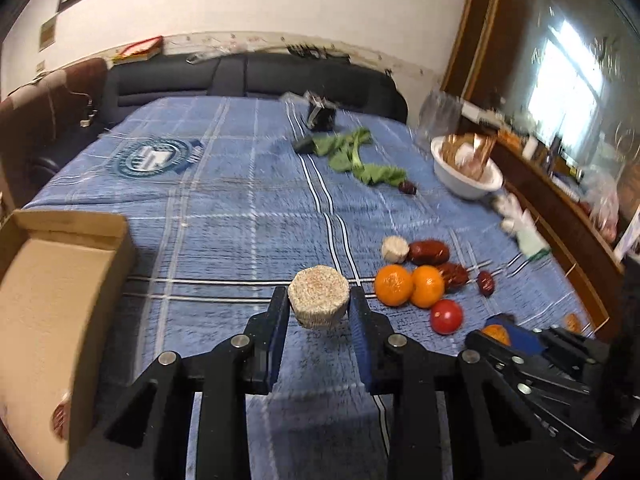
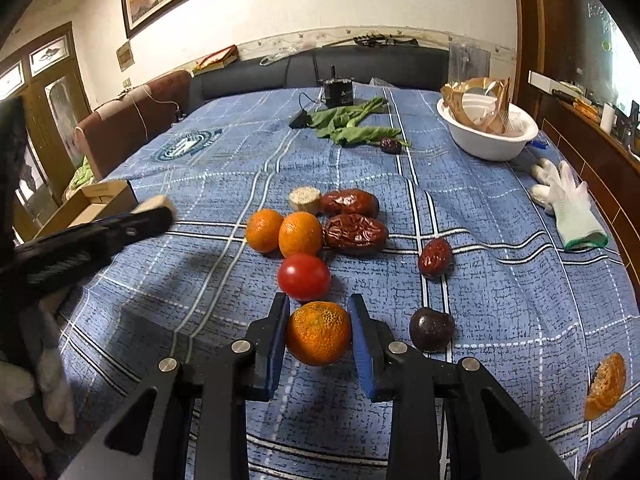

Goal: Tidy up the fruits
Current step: 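Carry the rice cake and orange over the cardboard tray with both tools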

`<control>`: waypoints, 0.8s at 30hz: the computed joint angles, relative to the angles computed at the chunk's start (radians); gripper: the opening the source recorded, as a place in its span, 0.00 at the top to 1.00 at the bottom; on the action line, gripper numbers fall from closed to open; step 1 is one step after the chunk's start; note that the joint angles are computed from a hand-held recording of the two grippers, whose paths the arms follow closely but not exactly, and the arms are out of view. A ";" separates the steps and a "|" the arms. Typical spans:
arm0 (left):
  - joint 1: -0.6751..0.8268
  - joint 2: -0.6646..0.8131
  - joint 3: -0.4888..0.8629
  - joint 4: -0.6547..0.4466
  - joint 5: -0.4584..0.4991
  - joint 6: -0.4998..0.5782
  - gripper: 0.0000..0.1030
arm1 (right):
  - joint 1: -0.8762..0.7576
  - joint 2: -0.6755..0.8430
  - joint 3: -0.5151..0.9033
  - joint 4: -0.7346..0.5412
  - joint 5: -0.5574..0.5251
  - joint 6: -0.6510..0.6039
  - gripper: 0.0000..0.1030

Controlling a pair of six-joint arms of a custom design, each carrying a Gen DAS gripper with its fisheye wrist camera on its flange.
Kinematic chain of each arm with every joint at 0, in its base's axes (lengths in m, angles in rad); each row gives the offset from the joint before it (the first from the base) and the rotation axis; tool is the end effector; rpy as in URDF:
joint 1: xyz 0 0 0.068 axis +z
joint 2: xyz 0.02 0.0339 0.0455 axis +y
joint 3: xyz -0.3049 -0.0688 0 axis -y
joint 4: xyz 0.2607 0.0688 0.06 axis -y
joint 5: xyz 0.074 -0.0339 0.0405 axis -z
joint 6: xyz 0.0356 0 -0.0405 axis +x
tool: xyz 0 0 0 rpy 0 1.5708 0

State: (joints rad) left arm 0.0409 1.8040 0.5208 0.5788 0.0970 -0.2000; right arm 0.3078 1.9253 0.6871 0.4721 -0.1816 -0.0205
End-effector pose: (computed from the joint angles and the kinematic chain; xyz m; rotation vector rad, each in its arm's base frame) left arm 0.3052 0.0090 0.1063 -0.2230 2.2677 -0.1940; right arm 0.3280 0.1110 0.0970 -0.4732 2.3002 0.3544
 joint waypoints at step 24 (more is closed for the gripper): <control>0.900 -0.129 0.107 -0.530 0.223 0.412 0.72 | 0.538 -0.048 0.270 -0.319 -0.105 0.110 0.68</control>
